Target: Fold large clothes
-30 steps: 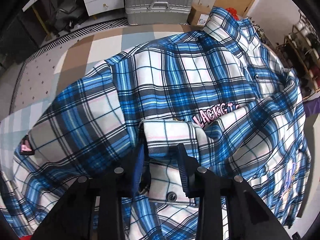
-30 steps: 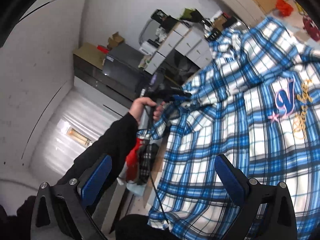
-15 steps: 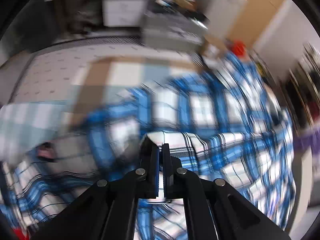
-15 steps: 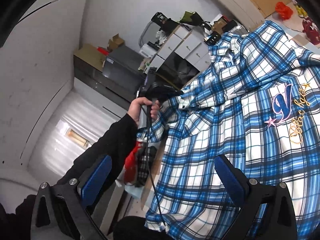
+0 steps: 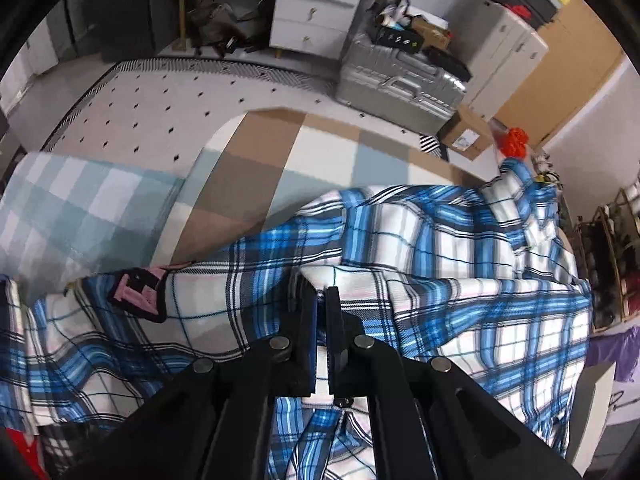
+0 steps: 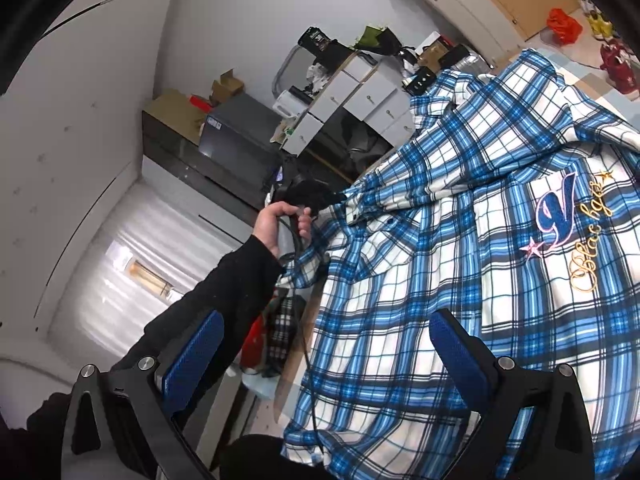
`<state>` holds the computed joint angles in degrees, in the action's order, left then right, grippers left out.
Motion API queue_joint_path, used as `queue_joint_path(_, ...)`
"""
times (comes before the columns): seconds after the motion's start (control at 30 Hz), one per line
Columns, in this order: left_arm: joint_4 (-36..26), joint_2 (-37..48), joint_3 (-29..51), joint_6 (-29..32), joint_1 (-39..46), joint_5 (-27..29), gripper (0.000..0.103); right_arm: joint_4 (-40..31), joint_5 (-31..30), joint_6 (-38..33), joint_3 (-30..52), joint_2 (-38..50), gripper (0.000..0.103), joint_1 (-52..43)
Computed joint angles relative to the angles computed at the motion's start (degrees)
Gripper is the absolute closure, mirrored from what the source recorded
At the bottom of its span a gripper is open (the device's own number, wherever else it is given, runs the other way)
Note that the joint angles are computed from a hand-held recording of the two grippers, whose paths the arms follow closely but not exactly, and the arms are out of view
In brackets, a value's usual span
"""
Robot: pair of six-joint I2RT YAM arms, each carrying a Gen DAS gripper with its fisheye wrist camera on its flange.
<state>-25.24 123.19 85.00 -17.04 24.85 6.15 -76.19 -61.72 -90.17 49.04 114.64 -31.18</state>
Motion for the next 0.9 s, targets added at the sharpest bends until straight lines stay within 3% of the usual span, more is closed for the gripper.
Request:
queue_joint_path(0.13, 0.0, -6.1, -2.5, 1.6, -1.6, -9.4, 0.099, -1.3, 0.2, -0.7, 0.5, 0.4, 0.000, -0.3)
queue_joint_path(0.2, -1.0, -8.5, -3.0, 1.0, -2.4, -14.9, 0.079, -2.2, 0.3, -1.8, 0.3, 0.0, 0.000, -0.6)
queue_joint_path(0.27, 2.8, -12.9, -7.3, -0.8, -2.6, -15.5, 0.027, -3.7, 0.4, -3.8, 0.2, -0.1, 0.000, -1.0)
queue_joint_path(0.3, 6.8, -15.2, -10.5, -2.6, -3.2, -14.2, 0.019, -4.4, 0.5, -4.6, 0.1, -0.2, 0.000, -1.1)
queue_joint_path(0.37, 8.7, -17.1, -12.9, -1.2, -5.1, -10.9, 0.017, -4.8, 0.4, -5.5, -0.4, -0.7, 0.000, -1.0)
queue_joint_path(0.47, 6.9, -13.3, -11.4, 2.6, -9.5, -8.0, 0.017, -4.6, 0.1, -5.9, -1.0, -1.3, 0.000, -0.9)
queue_joint_path(0.6, 2.7, -1.9, -4.7, 5.1, -14.8, -12.8, 0.017, -2.8, 0.0, -3.8, -1.1, -1.7, 0.000, -0.9)
queue_joint_path(0.73, -4.9, 9.2, 4.1, 2.5, -14.8, -15.7, 0.017, -1.7, -0.1, -2.1, -0.7, -2.1, 0.000, -1.4)
queue_joint_path(0.8, -5.3, 11.2, 4.6, 0.8, -12.2, -12.9, 0.017, -2.4, -0.1, -2.9, -0.4, -2.0, 0.000, -1.8)
queue_joint_path(0.9, -0.8, 6.4, -1.7, -1.2, -7.9, -6.5, 0.017, -2.5, 0.2, -3.8, -0.7, -2.7, 0.000, -2.0)
